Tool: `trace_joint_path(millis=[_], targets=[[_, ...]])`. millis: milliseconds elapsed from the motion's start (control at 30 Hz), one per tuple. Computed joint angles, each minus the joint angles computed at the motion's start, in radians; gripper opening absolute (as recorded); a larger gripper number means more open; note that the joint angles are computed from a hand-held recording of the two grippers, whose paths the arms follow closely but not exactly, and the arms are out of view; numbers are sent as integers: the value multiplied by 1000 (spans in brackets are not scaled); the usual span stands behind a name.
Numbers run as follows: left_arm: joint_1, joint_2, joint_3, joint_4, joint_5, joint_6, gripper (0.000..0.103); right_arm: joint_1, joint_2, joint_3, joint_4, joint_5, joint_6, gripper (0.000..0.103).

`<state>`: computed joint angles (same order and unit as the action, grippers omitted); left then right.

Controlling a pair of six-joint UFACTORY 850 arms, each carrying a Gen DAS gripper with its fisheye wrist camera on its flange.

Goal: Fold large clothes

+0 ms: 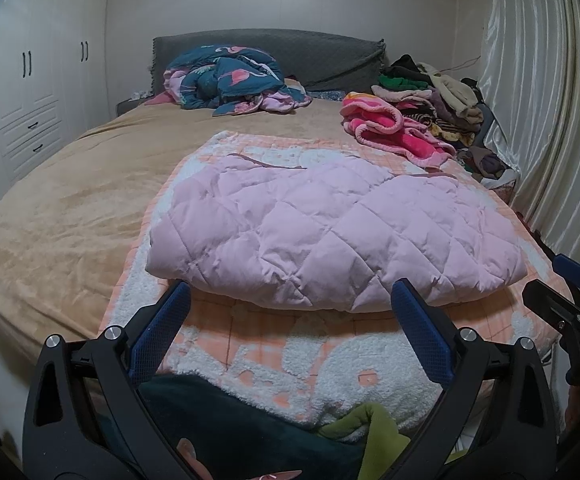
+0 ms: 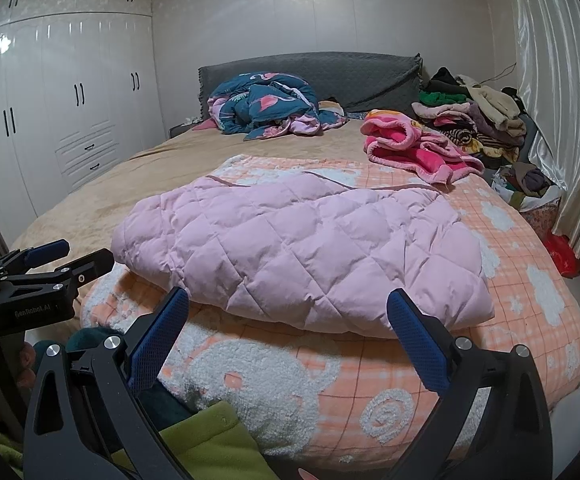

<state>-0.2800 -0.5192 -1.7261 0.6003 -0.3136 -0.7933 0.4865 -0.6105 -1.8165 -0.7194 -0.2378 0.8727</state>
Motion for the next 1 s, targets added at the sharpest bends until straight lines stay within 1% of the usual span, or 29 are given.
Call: trace_joint_path(millis=[400, 567, 733, 1000], targets=[[3, -2, -5, -8, -6, 9, 94, 0, 1, 3, -11, 3, 10, 99], [5, -3, -6, -17, -6, 18, 94, -2, 2, 3, 29, 0, -24, 99], [5, -2, -3, -4, -7, 6, 94, -2, 4, 7, 9, 1, -8, 99], [4, -2, 2, 26, -9, -20, 94, -2, 2, 4, 25, -5, -24, 99]])
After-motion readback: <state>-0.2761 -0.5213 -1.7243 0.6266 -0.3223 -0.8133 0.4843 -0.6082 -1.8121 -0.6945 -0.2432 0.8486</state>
